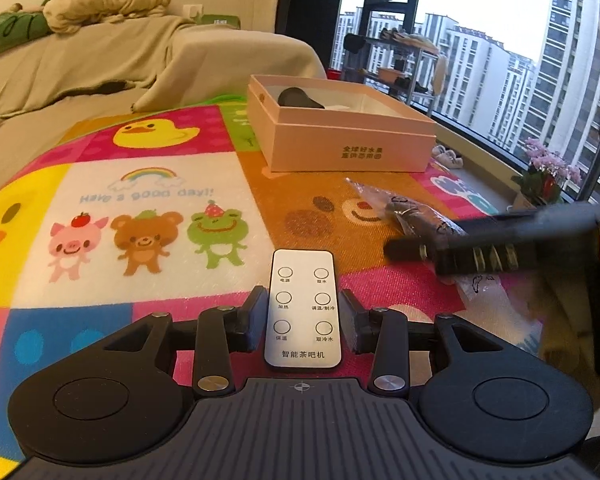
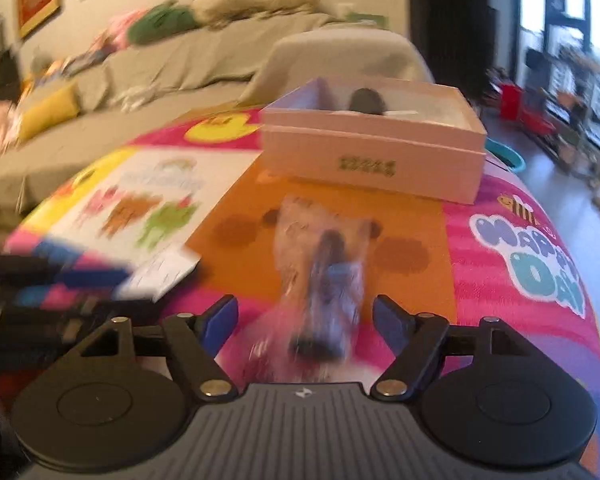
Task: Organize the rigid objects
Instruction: 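Lift the white remote with the left tool while the right tool regrasps the bag, then drop the remote into the pink box with the left tool while the right tool carries the bag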
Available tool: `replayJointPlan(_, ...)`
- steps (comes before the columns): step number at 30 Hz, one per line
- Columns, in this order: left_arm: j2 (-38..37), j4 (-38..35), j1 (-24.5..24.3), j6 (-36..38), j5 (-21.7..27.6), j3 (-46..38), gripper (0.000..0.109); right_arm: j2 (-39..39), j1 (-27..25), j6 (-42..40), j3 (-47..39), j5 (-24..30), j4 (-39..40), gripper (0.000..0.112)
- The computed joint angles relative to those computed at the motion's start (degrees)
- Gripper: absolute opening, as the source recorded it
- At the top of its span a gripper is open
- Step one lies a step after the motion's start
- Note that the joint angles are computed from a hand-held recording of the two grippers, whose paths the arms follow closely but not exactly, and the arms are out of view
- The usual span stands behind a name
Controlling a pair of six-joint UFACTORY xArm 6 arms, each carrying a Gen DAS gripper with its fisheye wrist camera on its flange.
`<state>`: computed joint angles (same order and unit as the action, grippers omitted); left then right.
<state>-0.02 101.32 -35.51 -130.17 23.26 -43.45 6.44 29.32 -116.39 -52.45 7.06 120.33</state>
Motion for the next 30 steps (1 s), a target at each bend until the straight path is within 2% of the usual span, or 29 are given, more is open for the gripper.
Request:
replayJointPlan(1,-0.1,0.4,0.1,-0.7,-0.1,0.1,0.043,0.3,0.2,4.6,-0.5,-0.4,-3.4,0.048)
replayJointPlan(2,-0.2,1.0,0.2,-1.5,-0.2,0.2,0.043,0.7,0.8,6.8,-0.8,-1.5,-5.9,0.032)
replayJointPlan(4,-0.1,1.9,-0.1,-2.2,0.4,0.3,0.043,1.0,2.4,3.9,-1.4,-4.5,-5.7,0.022)
replayJointPlan(6,0.0,2.9,-0.5,-2.7,1.3,0.3,0.043,-0.3,2.6,-4.3,-0.2,-3.8,-0.8,0.020)
replayJointPlan(7,0.1,3.9,-0.5,-3.5,1.5,0.4,0.043,-1.2,2.5,-5.1,0.8,-3.3,-0.9,0.020)
replayJointPlan(10,0.1,7.5,0.5,-6.4,-0.4,0.0,0.043,-5.1,1.2,2.3,4.9,0.4,-8.9,0.020)
replayJointPlan(13,0.2,19.7,3.9,-18.7,-7.2,-2.9,0.043,-8.6,-1.9,14.2,6.8,5.1,-18.8,0.020)
replayJointPlan(14,0.2,22.4,4.8,-20.9,-8.5,-4.5,0.043,-9.4,-2.7,15.9,6.7,6.0,-20.0,0.020)
replayJointPlan(18,1.4,22.3,7.7,-15.6,-8.8,-12.5,0.043,-11.5,-5.2,14.3,5.6,7.2,-17.4,0.020)
replayJointPlan(20,4.5,20.0,9.2,-10.2,-8.8,-18.9,0.043,-11.7,-5.1,6.7,4.7,5.2,-10.1,0.020)
replayJointPlan(22,9.0,19.6,10.7,-8.7,-9.7,-25.8,0.043,-11.7,-5.2,0.0,4.2,3.8,-3.9,0.020)
replayJointPlan(24,15.3,19.6,12.7,-9.1,-13.1,-34.3,0.043,-11.4,-5.5,1.9,4.6,4.2,-5.5,0.020)
replayJointPlan(26,20.9,11.2,14.4,-1.7,-15.8,-40.3,0.043,-10.4,-5.2,2.2,4.3,3.5,-6.3,0.020)
replayJointPlan(28,24.0,7.7,14.3,1.1,-13.5,-42.8,0.042,-8.7,-4.9,1.5,3.2,1.9,-6.2,0.020)
replayJointPlan(30,24.8,11.2,14.2,-2.3,-11.7,-43.2,0.042,-7.3,-4.9,4.0,2.2,1.1,-8.5,0.020)
